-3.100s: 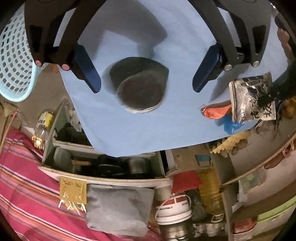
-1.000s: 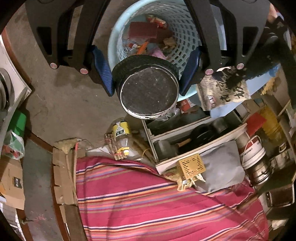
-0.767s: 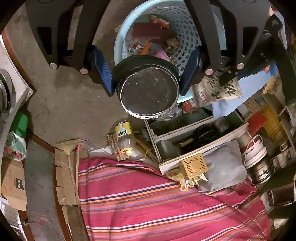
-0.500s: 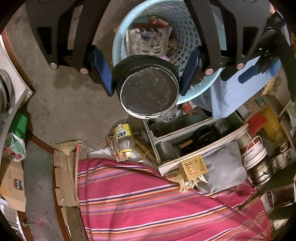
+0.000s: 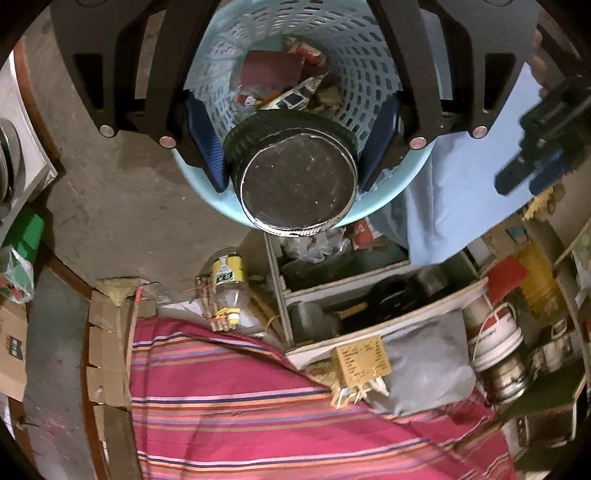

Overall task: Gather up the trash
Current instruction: 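Grasp the blue plastic bag with the left tool while the right tool releases the black cup into the basket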

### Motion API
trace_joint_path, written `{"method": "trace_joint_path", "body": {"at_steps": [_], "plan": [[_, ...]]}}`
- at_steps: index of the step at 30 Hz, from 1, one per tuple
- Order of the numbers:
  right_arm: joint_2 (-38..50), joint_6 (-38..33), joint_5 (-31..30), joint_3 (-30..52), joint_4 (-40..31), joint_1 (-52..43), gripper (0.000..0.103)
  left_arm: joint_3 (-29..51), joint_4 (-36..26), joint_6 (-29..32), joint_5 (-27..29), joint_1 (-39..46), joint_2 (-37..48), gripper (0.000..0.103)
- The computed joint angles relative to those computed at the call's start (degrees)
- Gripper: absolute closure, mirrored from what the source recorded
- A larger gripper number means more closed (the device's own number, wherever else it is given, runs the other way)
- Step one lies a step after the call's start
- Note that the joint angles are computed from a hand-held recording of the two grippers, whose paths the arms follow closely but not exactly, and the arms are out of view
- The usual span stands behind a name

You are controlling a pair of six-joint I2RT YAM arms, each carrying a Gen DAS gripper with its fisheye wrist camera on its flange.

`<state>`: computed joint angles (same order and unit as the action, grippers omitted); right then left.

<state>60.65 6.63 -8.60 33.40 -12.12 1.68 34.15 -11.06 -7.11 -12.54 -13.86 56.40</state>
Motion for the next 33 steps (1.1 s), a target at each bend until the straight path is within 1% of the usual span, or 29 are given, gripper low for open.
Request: {"method": "trace_joint_path", "body": {"at_steps": [2, 3, 4, 5, 6, 10, 15, 18, 21, 23, 25, 29, 33], "plan": [[1.12, 0.81, 3.04, 0.12, 0.65, 2.76, 0.030, -0.33, -0.83, 1.12, 0.85, 1.49, -1.55, 0.014], [1.46, 1.35, 4.08, 0.11, 0.88, 3.61, 0.019, -0.56, -1.16, 1.81, 1.30, 2.38, -2.38, 0.013], [1.80, 1.96, 4.79, 0.18, 0.87, 4.19, 0.012, -0.63, -1.43, 2.48, 1.95, 3.41, -2.99, 0.013], [2.22, 3.14, 5.32, 0.43, 0.68, 5.01, 0.008, -0.84, -1.75, 3.09, 2.60, 4.51, -3.84, 0.012], [2.16, 3.77, 5.69, 0.27, 0.98, 5.61, 0.008, -1.03, -2.17, 3.75, 3.48, 5.99, -4.74, 0.010], [1.44, 5.84, 11.11, 0.62, 1.07, 10.49, 0.005, -1.55, -3.74, 6.75, 8.62, 13.49, -7.26, 0.008], [3.08, 9.11, 18.04, 2.22, 2.71, 18.71, 0.005, -1.59, -5.11, 13.18, 17.93, 28.73, -8.11, 0.007], [6.38, 11.64, 21.99, 4.23, 4.21, 24.82, 0.005, -1.84, -3.18, 18.01, 23.28, 39.93, -6.46, 0.007], [10.63, 14.29, 23.46, 6.71, 5.94, 30.03, 0.004, -1.21, 1.01, 21.92, 28.23, 51.54, -0.86, 0.005], [13.79, 15.81, 24.52, 8.76, 6.80, 33.19, 0.004, 0.81, 4.03, 23.74, 30.50, 58.50, 5.64, 0.005], [17.99, 17.30, 25.90, 11.58, 7.76, 36.63, 0.004, 3.86, 4.84, 25.72, 32.45, 63.40, 11.62, 0.005], [25.49, 19.45, 27.58, 16.88, 9.28, 41.90, 0.004, 10.57, 7.89, 27.51, 34.18, 71.56, 22.85, 0.005], [33.94, 23.32, 30.79, 24.20, 8.33, 46.44, 0.004, 18.90, 6.50, 28.18, 33.89, 75.16, 33.39, 0.005]]}}
